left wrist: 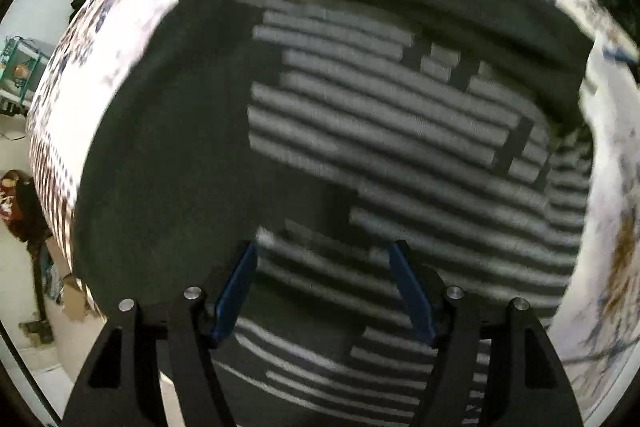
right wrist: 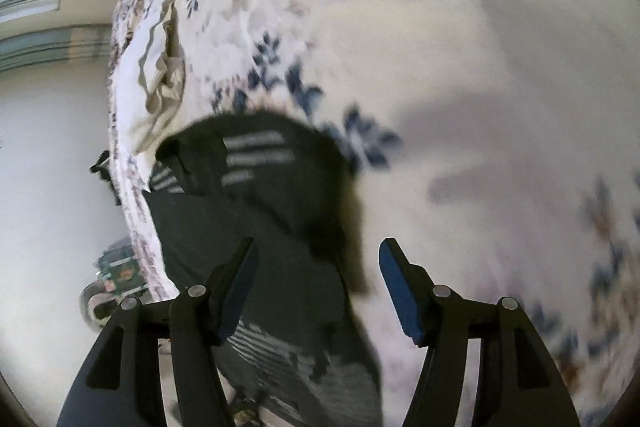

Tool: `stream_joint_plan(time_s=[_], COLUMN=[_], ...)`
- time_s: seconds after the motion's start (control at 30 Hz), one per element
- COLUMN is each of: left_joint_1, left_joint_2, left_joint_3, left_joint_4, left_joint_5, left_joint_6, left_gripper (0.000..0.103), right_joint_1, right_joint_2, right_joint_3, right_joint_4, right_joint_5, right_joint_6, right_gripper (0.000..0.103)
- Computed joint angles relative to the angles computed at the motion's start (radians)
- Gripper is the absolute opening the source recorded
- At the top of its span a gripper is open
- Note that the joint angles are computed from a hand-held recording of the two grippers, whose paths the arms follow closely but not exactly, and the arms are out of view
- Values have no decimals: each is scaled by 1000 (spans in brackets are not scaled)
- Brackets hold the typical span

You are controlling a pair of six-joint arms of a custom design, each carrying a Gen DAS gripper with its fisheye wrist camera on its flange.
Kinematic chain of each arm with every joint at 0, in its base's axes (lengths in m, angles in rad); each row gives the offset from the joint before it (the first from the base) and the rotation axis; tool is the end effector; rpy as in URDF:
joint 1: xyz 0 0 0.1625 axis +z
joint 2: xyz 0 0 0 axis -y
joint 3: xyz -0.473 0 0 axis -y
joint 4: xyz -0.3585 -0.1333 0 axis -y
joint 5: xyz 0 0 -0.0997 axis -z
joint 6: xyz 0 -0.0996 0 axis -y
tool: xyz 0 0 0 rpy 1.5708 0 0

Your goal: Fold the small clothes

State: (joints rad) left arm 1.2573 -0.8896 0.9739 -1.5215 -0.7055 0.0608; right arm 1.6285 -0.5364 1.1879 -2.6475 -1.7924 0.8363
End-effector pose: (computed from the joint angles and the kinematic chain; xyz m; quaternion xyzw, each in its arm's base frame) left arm -0.0309 -0.7735 0.4225 0.1960 0.8848 0.0074 0.4226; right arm 0.1587 -0.8147 0.1395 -0.3903 -0.8899 0.2358 0.0068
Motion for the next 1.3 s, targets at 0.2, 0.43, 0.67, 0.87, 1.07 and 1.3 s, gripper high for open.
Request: stream_joint_plan(time_s=[0.2,0.43,0.67,0.87,1.07,1.3], left_joint_1=[14,13,-2,-15,-17,-89], left_joint_2=[-30,-63,-106,-182,-221,-318], left_joint_3=[58,69,82,123,265,569], left_joint_4=[33,33,85,193,263,65], left_joint_5=[8,-67,-154,-275,-357,-164], left_joint_6=[-82,-46,1,-7,-118,29], left_gripper=[67,67,67,67,72,72], right_joint_1=[-72,-19,-40,-25,-2,-24], right_joint_2=[123,99,105,-96,-231,-190], right_joint_3=[-170,-202,-274,-4,222,253], right_joint_4=[82,127,293,264,230,114], right_joint_5=[120,-167,-67,-12,-4,-31], right_joint_6=[-45,-92,-90,-97,-49,-85], right_gripper=[8,6,15,59,68,74])
